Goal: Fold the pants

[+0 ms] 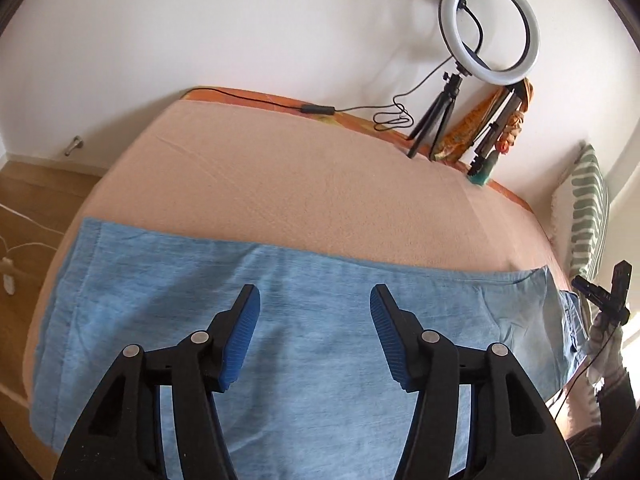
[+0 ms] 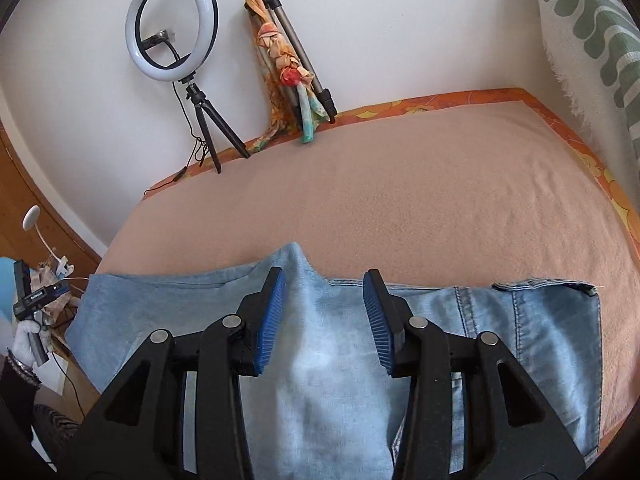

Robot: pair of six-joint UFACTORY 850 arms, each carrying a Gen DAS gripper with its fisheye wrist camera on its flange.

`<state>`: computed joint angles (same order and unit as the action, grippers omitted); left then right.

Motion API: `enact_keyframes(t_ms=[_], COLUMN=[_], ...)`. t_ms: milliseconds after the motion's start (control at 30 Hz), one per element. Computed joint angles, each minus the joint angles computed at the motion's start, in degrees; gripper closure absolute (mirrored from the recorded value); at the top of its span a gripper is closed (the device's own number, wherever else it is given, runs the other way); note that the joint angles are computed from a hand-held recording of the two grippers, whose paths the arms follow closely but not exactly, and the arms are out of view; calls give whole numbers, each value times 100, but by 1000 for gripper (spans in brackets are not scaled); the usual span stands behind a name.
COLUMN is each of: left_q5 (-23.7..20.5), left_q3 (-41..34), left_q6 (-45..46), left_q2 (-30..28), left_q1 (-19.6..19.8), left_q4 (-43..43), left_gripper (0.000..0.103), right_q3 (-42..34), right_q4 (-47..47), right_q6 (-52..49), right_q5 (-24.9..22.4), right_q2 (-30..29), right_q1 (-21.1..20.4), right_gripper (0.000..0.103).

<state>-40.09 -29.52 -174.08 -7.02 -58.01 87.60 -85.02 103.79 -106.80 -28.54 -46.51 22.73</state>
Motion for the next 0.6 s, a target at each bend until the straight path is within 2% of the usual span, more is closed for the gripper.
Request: enact_keyframes(t_ms=[67,167,233,333,500,600], left_q5=[278,458,484,492,859,1009], left_q3=[-219,-568,-687,-820,-1314,-1453], left_q6=[25,935,1082,990,1658,1537], left_q2=[-294,-659,-772,-813,-1115,-1220], left_q1=[307,618,723,743,843,885], left_q4=[277,-334,-523,2,437,727], left_gripper=[46,46,46,46,46,46], right_q3=[-327,-778,-1079,-1419,-1517,-1181], right_q4=[-516,-1129,-1529,-1999,-1969,-1501], right_q6=[428,1039,1475,1896,1945,1198], right_q5=[58,-12,-52,-67,-20,3], right_q2=[-227,-539,-741,-956,-964,-667], right_q1=[99,192,237,293,310,374], right_gripper=[59,52,49,49,49,49])
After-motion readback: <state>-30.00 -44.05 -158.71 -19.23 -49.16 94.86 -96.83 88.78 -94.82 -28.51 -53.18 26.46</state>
